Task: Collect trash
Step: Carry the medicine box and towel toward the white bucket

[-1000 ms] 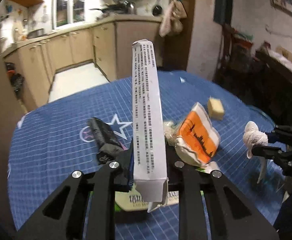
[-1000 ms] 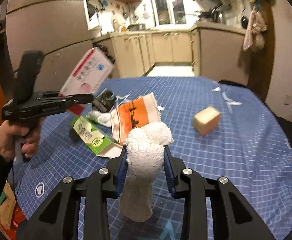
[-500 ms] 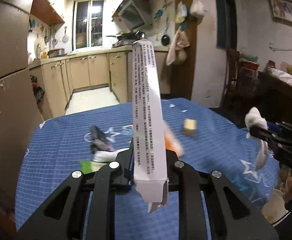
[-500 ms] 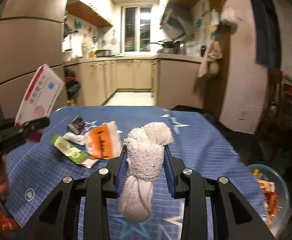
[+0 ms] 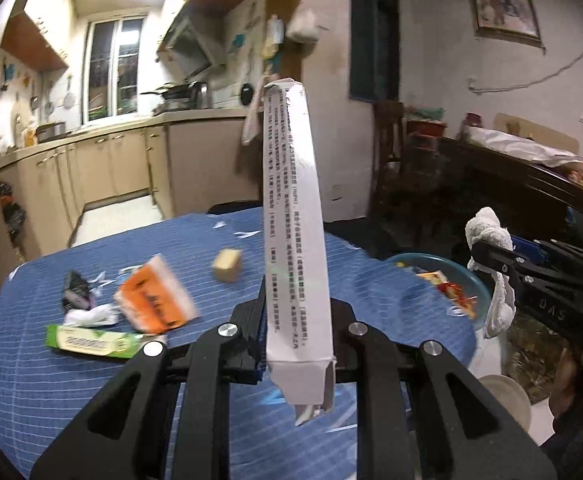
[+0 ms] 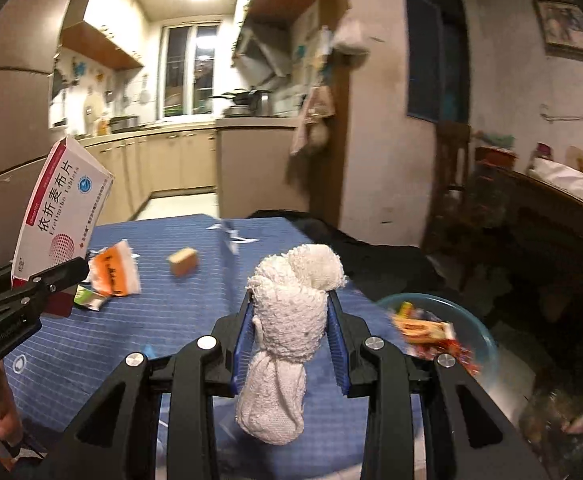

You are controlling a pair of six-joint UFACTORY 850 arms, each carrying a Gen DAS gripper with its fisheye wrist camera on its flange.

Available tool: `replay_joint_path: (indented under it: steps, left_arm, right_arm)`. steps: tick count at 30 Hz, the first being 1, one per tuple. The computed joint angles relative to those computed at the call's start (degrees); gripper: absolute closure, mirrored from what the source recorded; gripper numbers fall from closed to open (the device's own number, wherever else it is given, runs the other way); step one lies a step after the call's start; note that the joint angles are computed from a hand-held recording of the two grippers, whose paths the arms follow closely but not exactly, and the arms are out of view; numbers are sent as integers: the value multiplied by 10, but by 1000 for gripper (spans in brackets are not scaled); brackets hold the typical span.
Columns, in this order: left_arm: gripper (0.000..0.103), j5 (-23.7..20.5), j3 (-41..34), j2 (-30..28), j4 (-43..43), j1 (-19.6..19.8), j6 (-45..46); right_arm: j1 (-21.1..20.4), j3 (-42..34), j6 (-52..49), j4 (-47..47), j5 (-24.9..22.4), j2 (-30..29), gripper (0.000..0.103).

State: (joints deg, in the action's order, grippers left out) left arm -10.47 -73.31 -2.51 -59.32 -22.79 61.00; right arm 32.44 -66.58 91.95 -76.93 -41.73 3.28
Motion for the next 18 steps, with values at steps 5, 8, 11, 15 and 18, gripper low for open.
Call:
replay_joint_path:
  steps: [5, 8, 11, 15, 18]
  left_arm:
    - [85, 15, 2, 4, 19, -56, -22]
    - [85, 20, 2, 3, 44, -86, -47]
    - [85, 14, -1, -6, 90, -125, -89]
    - [85, -1, -14, -29, 138, -170, -135]
    - [85, -19, -24, -52, 165, -201, -165]
  right_arm:
    - [-2, 70, 8, 11, -42, 78, 69]
    - [-8, 110, 8, 22, -59, 125, 69]
    - [-19, 156, -1, 39, -80, 181, 69]
    - [-41, 212, -24, 75, -97, 252, 69]
    - [-70, 252, -55, 115, -98, 299, 69]
